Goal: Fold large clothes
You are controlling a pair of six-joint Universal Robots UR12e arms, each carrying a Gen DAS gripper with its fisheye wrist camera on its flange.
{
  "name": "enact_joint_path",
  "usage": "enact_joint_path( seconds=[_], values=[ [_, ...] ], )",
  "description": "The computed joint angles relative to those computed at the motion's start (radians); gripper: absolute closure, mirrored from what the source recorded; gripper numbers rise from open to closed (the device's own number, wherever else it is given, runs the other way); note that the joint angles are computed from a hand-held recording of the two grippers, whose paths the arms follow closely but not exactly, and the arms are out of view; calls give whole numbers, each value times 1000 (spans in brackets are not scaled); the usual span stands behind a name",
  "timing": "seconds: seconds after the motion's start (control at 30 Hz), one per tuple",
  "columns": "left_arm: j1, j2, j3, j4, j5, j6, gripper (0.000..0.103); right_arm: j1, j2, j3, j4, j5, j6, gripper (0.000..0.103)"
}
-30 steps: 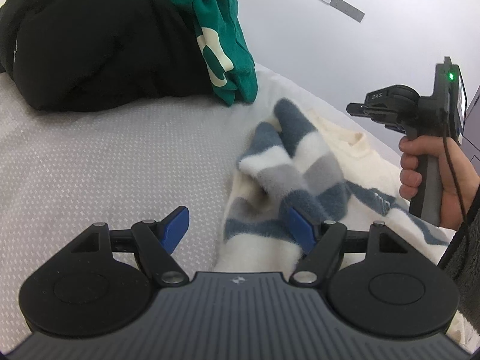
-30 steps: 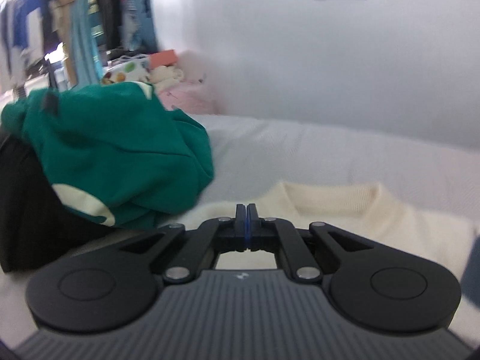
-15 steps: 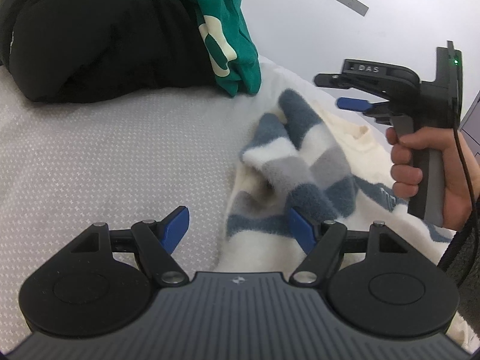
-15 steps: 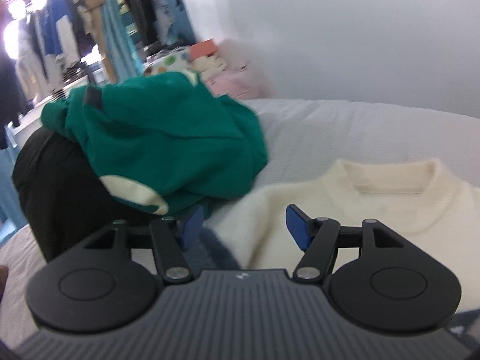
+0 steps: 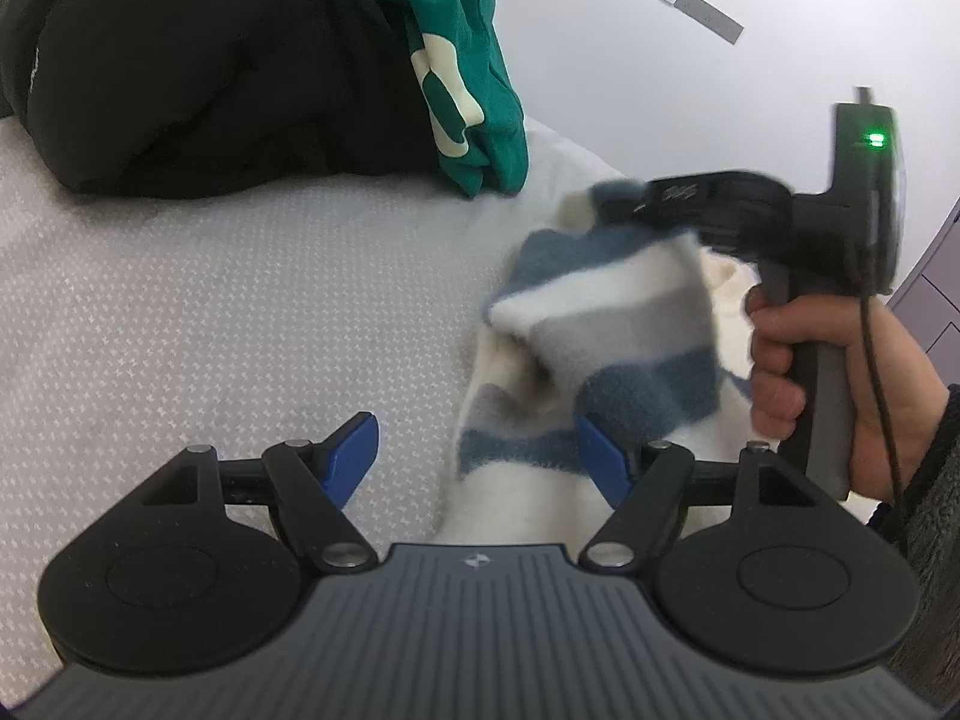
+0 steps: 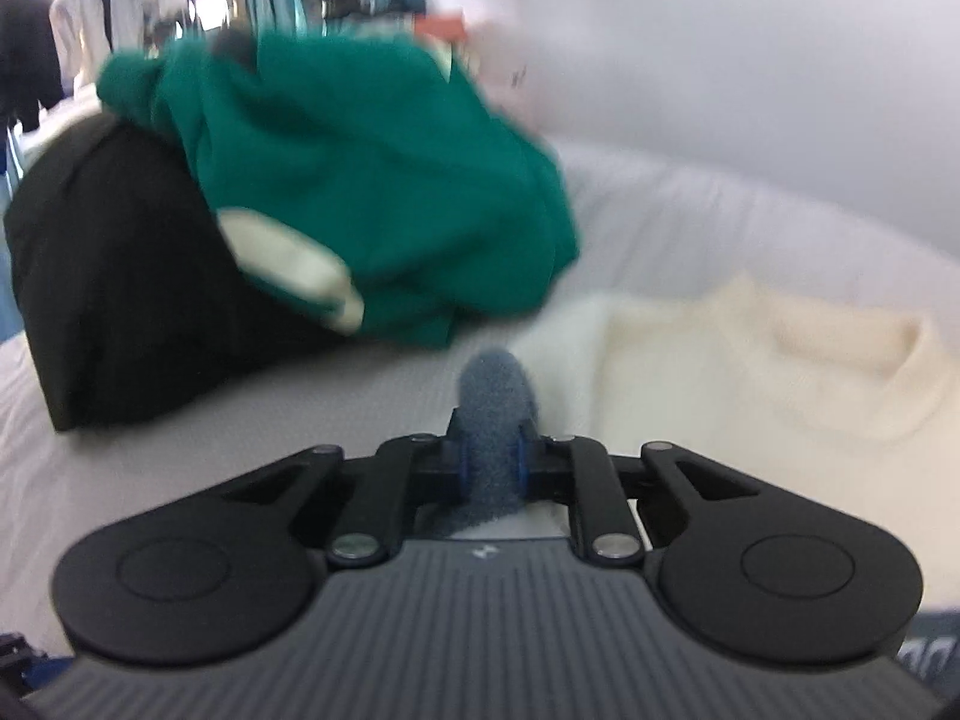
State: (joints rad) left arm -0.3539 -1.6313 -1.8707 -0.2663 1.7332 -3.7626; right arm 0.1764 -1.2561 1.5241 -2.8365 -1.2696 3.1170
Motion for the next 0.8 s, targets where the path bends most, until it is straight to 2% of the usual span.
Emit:
enact_joint_path(
  seconds=[0.13, 0.27, 0.47, 0.63, 0.8],
  values=[
    [1, 0, 0, -6, -13, -3, 25, -23, 9, 2, -18, -57, 95, 87],
    [-2, -4, 3, -13, -9, 7, 25, -36, 34, 11, 1, -98, 99, 87],
    [-5, -10, 8, -25, -7, 23, 25, -35, 36, 33, -63, -100, 96, 84],
    [-9, -6, 7, -10, -9, 44, 25, -51, -37, 102, -105, -74, 133, 72],
    [-25, 11, -3, 14, -15, 65, 25, -65, -148, 194, -106, -44, 120, 71]
  ],
)
